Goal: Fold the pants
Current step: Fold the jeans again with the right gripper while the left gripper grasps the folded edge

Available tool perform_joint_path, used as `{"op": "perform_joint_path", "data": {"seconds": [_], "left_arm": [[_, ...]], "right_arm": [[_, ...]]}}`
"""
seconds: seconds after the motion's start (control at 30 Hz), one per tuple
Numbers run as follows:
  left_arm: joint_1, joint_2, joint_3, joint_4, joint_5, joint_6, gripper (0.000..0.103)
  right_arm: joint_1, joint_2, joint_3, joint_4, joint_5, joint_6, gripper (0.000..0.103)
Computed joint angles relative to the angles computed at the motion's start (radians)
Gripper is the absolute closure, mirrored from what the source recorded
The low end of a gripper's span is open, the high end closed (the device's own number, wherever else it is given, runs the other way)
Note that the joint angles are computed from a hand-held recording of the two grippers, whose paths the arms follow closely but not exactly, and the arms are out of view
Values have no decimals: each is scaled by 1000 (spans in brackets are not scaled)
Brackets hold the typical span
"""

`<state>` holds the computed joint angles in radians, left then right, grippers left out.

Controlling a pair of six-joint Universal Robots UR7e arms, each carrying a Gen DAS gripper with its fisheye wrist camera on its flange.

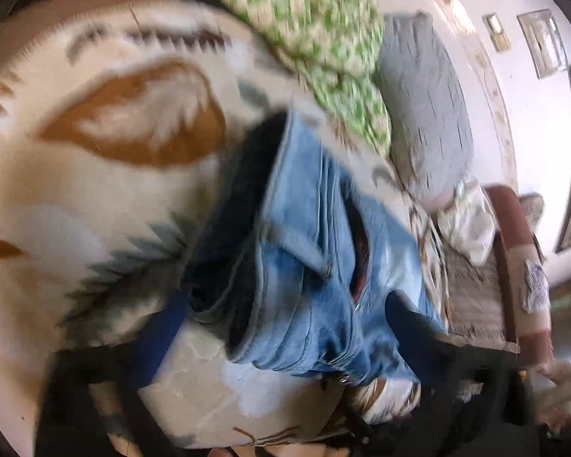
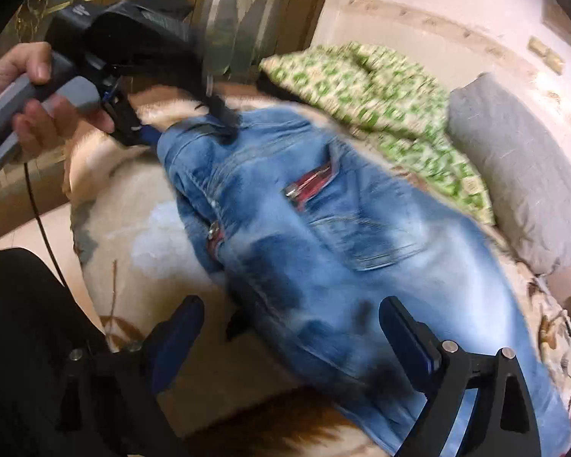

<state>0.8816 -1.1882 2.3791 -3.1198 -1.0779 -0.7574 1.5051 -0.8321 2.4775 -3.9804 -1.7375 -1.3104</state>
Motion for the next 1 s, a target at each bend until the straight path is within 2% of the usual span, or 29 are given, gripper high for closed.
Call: {"op": "perform_joint_path", "data": {"seconds": [0.07,0.13,0.2,0.23,0.33,0.4,0.43,0.5,0.53,0.6,0.7,0.8,0.87,1.0], "left_arm": [[-36,-49,-12,77,30,6,0],[-85,-82,-22,134,95,28,0],[-140,-85,-53,186,160,75,0],[-147,-76,-73,193,154,112,0],[-174,12,-181,254,110,264,0],[-181,105,-276,294,48,374,0],[-183,162,-333,319,2,443,0],[-190,258,-428,352,-59,562,0],[-192,314,-483,365,-102,646,0],[-198,395,-566,393,-162,790,0],[-213,541,-732,486,-193,998,0],[-216,633,-862,598,-229,1062,0],[-210,703,-973,705,-271,1057,0],[-210,833,-1163,833,-350,1047,0]], "right_arm": [[-17,-55,32,-8,22,-3,8],[-41,-124,60,19,47,21,8],[-83,-235,100,73,84,88,8],[-114,-283,122,76,124,125,8],[-226,-436,188,100,253,253,8],[-288,-516,211,123,300,346,8],[-345,-576,232,135,335,422,8],[-408,-650,245,165,360,521,8],[-464,-702,254,180,384,596,8],[-522,-768,249,222,412,683,8],[-626,-877,243,289,463,790,8],[-727,-961,235,365,526,859,8],[-785,-994,220,430,559,906,8],[-858,-991,192,500,617,952,8]]}}
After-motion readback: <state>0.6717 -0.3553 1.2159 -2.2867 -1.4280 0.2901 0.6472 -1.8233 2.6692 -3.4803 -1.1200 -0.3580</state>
